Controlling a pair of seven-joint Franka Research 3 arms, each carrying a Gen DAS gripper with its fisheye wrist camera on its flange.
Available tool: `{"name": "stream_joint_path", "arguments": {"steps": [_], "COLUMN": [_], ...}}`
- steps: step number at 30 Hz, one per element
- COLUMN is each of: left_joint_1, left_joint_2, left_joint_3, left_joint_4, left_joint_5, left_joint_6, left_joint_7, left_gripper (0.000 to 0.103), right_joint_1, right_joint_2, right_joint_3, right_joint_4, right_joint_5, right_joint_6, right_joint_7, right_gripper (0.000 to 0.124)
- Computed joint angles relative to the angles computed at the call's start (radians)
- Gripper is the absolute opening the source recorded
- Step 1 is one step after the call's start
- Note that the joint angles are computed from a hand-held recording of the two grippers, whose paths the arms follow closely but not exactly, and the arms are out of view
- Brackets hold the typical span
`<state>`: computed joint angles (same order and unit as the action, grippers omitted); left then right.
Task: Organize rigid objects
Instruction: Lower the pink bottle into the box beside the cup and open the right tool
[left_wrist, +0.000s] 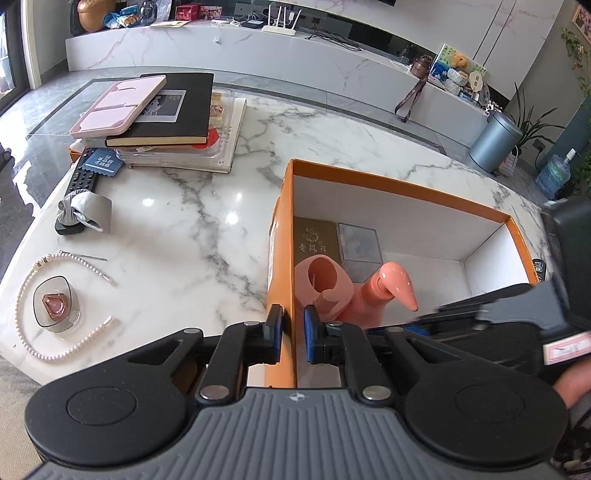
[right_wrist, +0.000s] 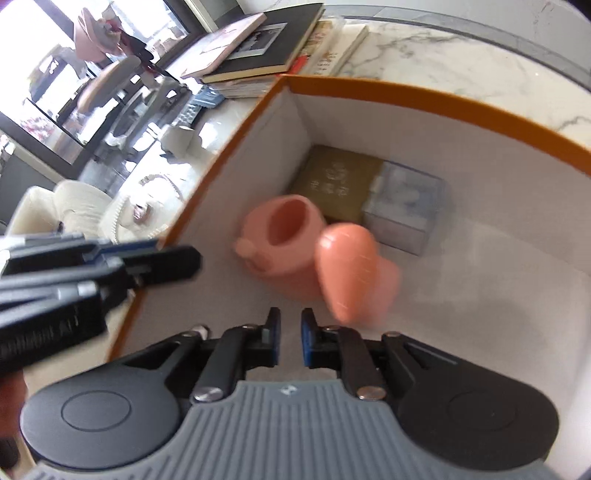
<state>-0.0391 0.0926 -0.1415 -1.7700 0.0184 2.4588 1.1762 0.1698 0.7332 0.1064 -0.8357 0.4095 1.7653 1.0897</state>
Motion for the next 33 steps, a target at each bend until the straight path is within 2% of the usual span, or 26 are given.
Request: {"name": "stream_joint_path", "arguments": {"steps": [1,2,6,8,13,23,25,31,33], "left_joint_1": [0.0,0.0,-0.001,-0.001,-0.003,-0.011,-0.016,-0.049,-0.057], "left_joint_2": [0.0,0.0,-0.001,0.0,0.005,-0.002,-0.006,-0.036,-0.038], "left_joint_3": [0.0,0.0,0.0,-0.001,-0.001,0.0,0.001,-0.006,-0.013], "left_joint_4": [0.0,0.0,0.001,0.005,0.017,0.016,0.019,0.03,0.042], "left_joint_5": [0.0,0.001,0.006,0.007,0.016,0.058,0.091,0.265,0.262], "left_joint_6": [0.0,0.0,-0.005,-0.011,-0.024,-0.026,-0.029,-0.005,0.016], "left_joint_7": [0.0,0.0,0.0,-0.001,-0.001,-0.031,-0.059,-0.168,-0.168], "left_gripper": [0.013,0.013,0.013,0.013,0.013,0.013,0.013,0.013,0.013], "right_joint_1": [0.0,-0.002,-0.002,-0.01,-0.002,-0.006,-0.015,-0.035,-0.053], "right_joint_2": [-0.024,-0.042,-0.051,-0.047,-0.062,-0.018,-0.053,-0.221,-0.286], "right_joint_3": [-0.01,-0.018,-0.032,-0.022,-0.022,-0.014,-0.01,-0.022,-0.024], "right_joint_4": [-0.035,-0.064,-0.092,-0.092,-0.134,-0.057,-0.106,-0.333,-0.418], "right_joint_5": [-0.013,-0.025,-0.046,-0.033,-0.044,-0.035,-0.02,0.016,0.053], "right_joint_6": [0.018,0.036,0.089,0.11,0.184,0.136,0.155,0.281,0.335], "right_joint_7": [-0.013,-0.028,-0.035,-0.051,-0.092,-0.034,-0.048,-0.095,-0.116], "right_gripper": [0.029,0.03,0.029,0.022,0.022,0.021,0.022,0.022,0.022]}}
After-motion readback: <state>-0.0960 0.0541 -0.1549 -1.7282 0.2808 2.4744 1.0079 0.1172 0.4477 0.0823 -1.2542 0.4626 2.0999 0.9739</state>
